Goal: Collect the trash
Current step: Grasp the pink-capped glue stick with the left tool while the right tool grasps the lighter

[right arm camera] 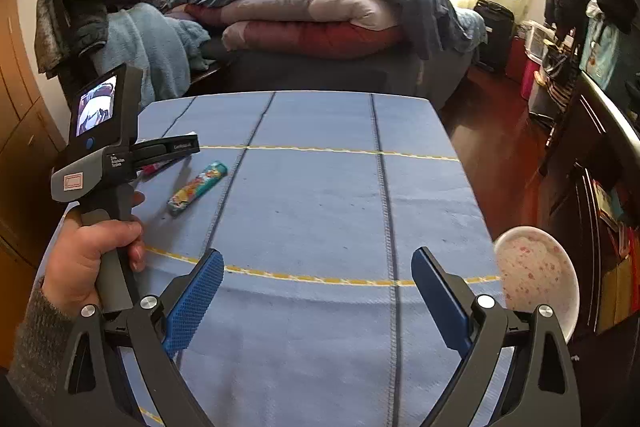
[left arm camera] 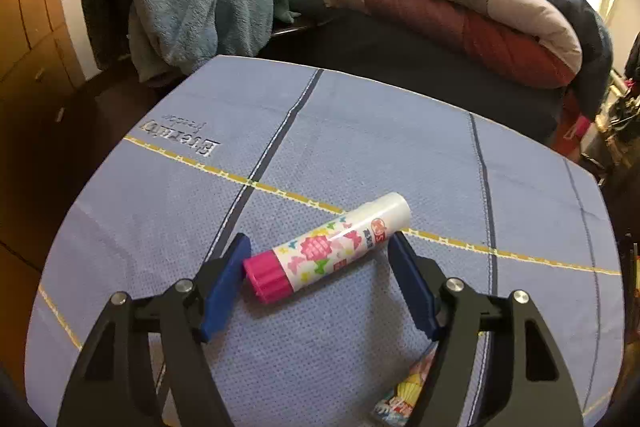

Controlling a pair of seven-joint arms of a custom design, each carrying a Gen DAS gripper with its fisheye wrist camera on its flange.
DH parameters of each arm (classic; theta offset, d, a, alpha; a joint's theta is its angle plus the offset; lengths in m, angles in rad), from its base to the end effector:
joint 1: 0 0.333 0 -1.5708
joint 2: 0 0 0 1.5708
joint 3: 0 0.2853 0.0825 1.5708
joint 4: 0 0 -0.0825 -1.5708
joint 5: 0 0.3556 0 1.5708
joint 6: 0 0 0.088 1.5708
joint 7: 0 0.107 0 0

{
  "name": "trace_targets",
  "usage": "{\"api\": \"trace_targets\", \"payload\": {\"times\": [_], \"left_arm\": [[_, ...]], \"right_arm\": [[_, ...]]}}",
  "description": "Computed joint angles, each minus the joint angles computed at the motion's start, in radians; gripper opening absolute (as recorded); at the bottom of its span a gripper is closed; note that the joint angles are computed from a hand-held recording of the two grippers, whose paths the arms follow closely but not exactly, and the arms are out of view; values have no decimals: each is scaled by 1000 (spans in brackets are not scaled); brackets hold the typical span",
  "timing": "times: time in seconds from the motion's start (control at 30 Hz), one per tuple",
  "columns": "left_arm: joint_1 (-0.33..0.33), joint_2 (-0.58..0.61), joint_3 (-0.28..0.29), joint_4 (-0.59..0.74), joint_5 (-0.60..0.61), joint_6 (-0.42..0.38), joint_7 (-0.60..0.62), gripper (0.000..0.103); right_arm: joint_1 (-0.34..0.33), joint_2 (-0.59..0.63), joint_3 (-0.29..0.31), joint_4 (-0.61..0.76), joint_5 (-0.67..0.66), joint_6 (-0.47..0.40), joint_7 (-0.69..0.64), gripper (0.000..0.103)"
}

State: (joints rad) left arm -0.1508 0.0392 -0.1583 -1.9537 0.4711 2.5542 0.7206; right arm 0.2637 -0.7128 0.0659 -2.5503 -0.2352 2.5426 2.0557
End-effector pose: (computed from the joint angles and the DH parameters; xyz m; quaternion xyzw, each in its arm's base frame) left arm 0.5534 -0.1822 0.4996 -0.7398 0.5908 -0.2285 0.2267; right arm 0.3548 0.1285 0.5631 -0.6567 0.6628 -0.2354 0.2722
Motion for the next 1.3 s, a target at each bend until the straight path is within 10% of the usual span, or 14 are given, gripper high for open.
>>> {"api": "trace_targets", "payload": {"times": [0.4,0.77,1.3], "left_arm": [[77,-173,17,-230,-390,196,340,70],[174,-300,-7,-316,-416,246,424,71],[41,-389,138,-386,-918,296,949,71]], "right_arm": [[58,160,12,102,36,59,-25,94],[89,419,28,275,106,107,-14,94],[91,604,80,449,-114,-11,183,60]]}}
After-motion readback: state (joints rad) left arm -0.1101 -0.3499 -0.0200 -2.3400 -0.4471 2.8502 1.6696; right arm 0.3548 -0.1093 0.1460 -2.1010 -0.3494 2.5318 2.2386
